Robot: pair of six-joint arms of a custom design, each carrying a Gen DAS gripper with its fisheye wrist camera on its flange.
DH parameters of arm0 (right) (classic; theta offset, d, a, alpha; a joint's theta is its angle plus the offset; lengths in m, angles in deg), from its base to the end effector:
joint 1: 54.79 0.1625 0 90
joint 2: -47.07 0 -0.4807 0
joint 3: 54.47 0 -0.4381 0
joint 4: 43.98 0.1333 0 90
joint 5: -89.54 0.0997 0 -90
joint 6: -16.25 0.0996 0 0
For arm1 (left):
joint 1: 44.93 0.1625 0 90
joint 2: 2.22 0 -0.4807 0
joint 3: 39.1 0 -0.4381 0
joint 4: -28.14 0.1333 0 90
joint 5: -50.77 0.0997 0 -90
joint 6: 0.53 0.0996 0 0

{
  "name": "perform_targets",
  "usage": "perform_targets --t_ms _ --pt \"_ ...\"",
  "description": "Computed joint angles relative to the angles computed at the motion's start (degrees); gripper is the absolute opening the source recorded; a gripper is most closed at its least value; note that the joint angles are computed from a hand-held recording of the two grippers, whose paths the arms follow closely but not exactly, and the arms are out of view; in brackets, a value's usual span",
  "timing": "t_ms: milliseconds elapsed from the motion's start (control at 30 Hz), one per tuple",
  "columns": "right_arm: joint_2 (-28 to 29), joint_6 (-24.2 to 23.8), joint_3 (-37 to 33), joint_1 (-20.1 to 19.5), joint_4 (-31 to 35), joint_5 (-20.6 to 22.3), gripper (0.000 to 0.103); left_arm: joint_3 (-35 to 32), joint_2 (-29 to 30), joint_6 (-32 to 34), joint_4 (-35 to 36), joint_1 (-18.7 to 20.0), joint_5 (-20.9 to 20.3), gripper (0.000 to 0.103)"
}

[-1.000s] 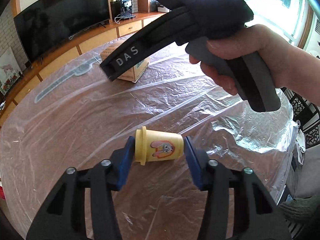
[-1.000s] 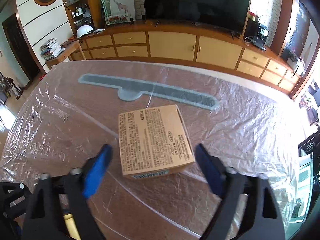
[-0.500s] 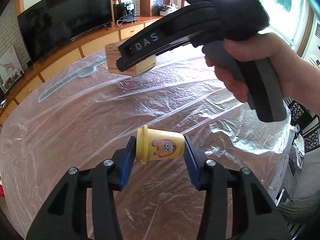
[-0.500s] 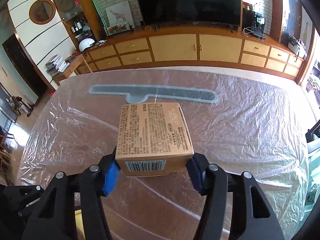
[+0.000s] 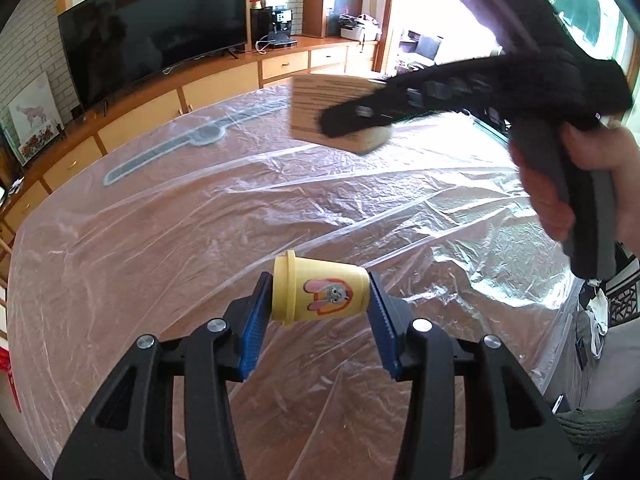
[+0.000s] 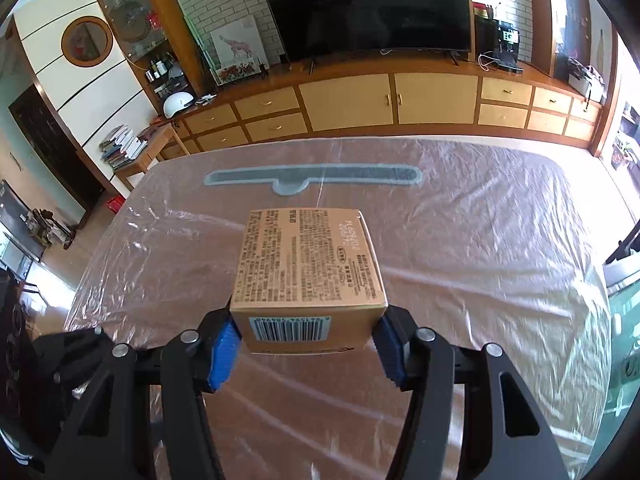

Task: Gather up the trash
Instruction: 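Carry the yellow cup and cardboard box in both tools over the black bin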

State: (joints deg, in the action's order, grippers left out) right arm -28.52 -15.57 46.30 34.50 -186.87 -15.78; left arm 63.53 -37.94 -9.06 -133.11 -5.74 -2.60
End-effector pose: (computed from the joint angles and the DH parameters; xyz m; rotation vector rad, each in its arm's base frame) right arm 0.0989 -0.6503 0.4030 0.6385 -2.6283 0.5382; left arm -0.3956 -0.5712 -0.0320 0.8990 2.4145 -0.5069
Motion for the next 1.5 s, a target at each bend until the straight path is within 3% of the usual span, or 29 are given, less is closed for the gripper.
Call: perform_targets --t_ms 367,733,900,1233,1500 --pt "-6.56 1.47 7.34 -1.32 0.62 0.39 0.057 3.49 -2.48 -4.87 -1.37 -0.85 1.81 0.048" --pt "-14.19 1.25 11.7 -2.13 6.74 6.12 0.057 7.91 -5.57 -7.72 -3.64 -3.47 2.0 0.048" --pt "-18.92 -0.44 13.61 -2.65 12.62 9.08 0.057 11.21 -7.85 -8.92 -4.26 -5.65 1.52 0.048" --pt "-26.38 -3.93 17.76 -2.83 20.95 10.08 0.057 17.72 -12.27 -12.66 -2.65 -10.11 -0.27 0.048" --pt "-29.63 -5.8 19.22 -3.67 29.36 9.4 0.057 20.76 -13.56 -14.5 -0.65 -12.79 -4.44 0.048"
